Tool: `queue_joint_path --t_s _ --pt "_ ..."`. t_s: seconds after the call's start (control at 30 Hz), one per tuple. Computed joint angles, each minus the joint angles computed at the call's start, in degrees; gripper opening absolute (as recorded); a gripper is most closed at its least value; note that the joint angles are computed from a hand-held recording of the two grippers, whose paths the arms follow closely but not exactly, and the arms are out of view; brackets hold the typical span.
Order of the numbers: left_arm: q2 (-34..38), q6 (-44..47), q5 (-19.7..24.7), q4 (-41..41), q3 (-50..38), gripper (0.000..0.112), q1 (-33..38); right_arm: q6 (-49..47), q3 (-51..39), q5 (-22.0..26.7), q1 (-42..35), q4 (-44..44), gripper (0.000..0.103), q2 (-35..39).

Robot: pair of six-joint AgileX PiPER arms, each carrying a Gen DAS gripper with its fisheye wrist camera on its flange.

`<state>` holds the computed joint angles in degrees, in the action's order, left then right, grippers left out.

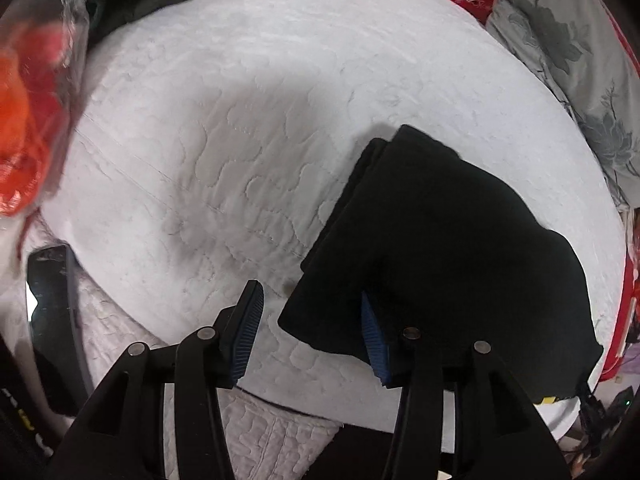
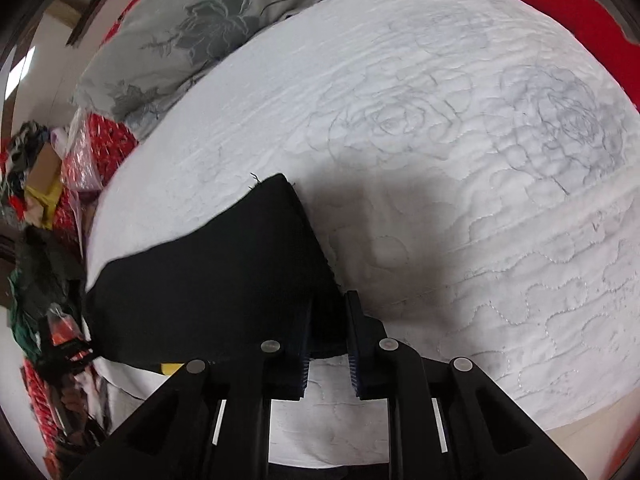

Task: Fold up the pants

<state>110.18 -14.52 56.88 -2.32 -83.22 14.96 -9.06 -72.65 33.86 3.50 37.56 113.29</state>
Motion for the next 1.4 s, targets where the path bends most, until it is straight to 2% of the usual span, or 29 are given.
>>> queue_joint_path --t_s 0.17,0.23,0.33,0.43,0.6,0.8,1.07,1.4 --pt "-7.1 3.78 -0.75 -9.36 5.63 0.047 4.81 -6.4 1.84 3.02 -2.94 7.11 0.023 -3.22" --pt "-9.88 4.44 -1.15 -11.82 7.76 0.047 5.21 -9.68 2.21 4.87 -4.32 9.87 0.032 -3.78" --pt "-14.61 7.87 -0.68 -16.58 11.1 0.047 4.06 -10.27 2.32 5.71 -4.39 10.69 0.032 -3.78" --pt "-15.43 8.85 0.05 -21.15 11.88 0.054 -1.1 -10.29 2.57 5.28 -4.1 12.41 0.035 -2.96" --pt "-8.77 9.58 2.33 -31.77 8.85 0.054 -10.43 -10.52 3.18 4.43 -4.26 14.44 0.037 -2.44" --pt "0.82 3.37 2.85 -35.46 1.55 0.054 -20.36 -13.45 5.06 4.37 -5.43 17.95 0.04 -3.3" --pt "6.94 -2.97 2.68 -37.14 -5.29 0.054 -24.66 -16.94 5.28 6.22 -7.04 21.4 0.041 -2.28" --pt "10.23 -6.77 1.03 -36.28 -8.19 0.054 -25.58 -17.86 2.74 8.77 -8.61 21.57 0.043 -0.18"
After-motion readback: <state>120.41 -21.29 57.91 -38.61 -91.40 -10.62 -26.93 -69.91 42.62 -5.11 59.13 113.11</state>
